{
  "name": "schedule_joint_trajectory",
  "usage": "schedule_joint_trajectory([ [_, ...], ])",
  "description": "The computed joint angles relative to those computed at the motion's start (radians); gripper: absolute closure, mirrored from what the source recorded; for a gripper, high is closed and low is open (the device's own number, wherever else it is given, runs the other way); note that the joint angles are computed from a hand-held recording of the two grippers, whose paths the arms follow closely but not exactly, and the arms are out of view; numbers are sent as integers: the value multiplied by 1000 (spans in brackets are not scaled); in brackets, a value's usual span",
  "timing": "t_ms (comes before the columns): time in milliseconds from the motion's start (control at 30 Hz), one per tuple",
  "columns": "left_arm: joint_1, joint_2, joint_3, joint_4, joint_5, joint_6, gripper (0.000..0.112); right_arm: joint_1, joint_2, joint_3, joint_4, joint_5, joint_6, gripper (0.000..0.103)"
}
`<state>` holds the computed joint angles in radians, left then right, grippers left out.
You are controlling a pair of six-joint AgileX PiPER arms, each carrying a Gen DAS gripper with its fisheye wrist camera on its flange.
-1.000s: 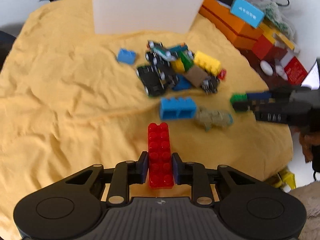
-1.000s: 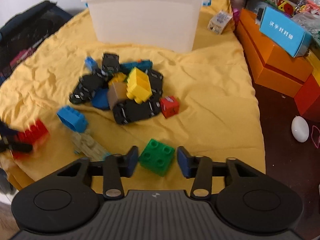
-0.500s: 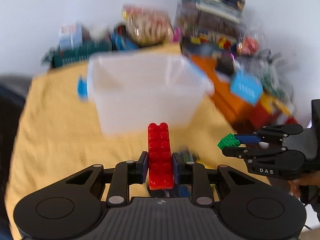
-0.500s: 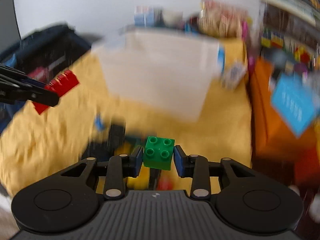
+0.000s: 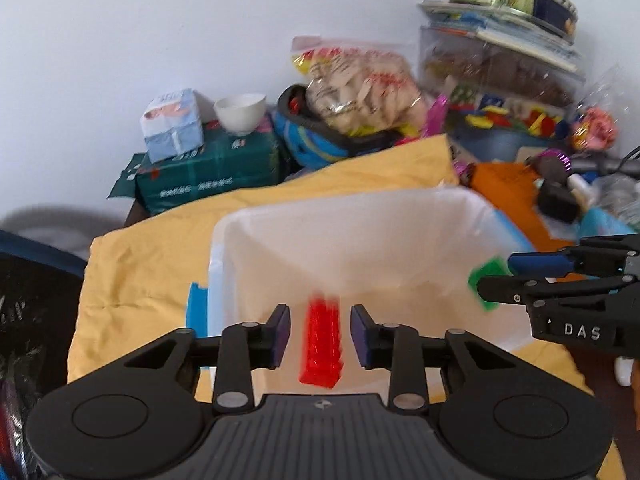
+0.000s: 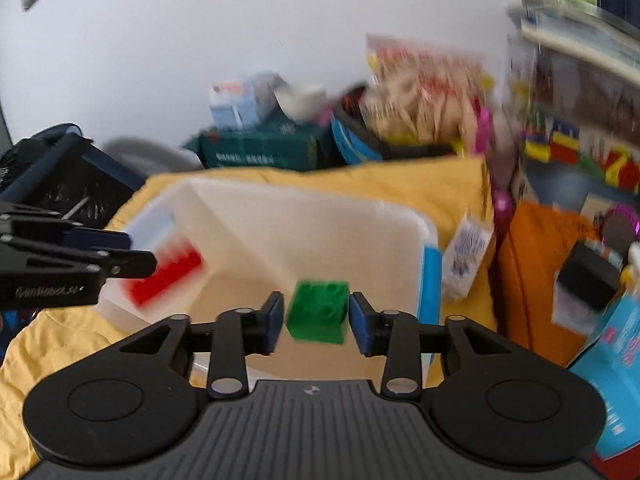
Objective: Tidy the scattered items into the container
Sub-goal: 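Lower both bricks over the white bin and open both tools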
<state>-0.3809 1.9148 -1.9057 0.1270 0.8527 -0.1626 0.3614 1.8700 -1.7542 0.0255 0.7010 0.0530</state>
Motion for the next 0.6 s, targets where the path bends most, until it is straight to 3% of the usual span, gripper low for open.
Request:
schedule_joint_trajectory([
  [67,9,-61,91,-51,-49,21,72,1,-47,68,2,-40,-6,49],
  [133,17,-129,181,-102,-85,38,70,14,-109,129,-43,-61,22,34],
  [200,24,-217,293,-154,-125,74,65,22,-172,180,-50,-80,19,4],
  [233,23,-267,356,-168,-144,89,62,27,-208,214,-49,-100,15,0],
  [333,8,-406,534,-178,-192,107,53,69,-320,329,-131,-135,82,0],
  [433,-7,-519,698,-211,-213,137,52,124,-374,394,-202,-54,138,0],
  [533,-40,-586,831,-218,-213,140,52,161,-474,596,-232,-128,213,0],
  [600,-49,-609,901,-264,-209,177,52,200,-495,681,-282,-102,309,12],
])
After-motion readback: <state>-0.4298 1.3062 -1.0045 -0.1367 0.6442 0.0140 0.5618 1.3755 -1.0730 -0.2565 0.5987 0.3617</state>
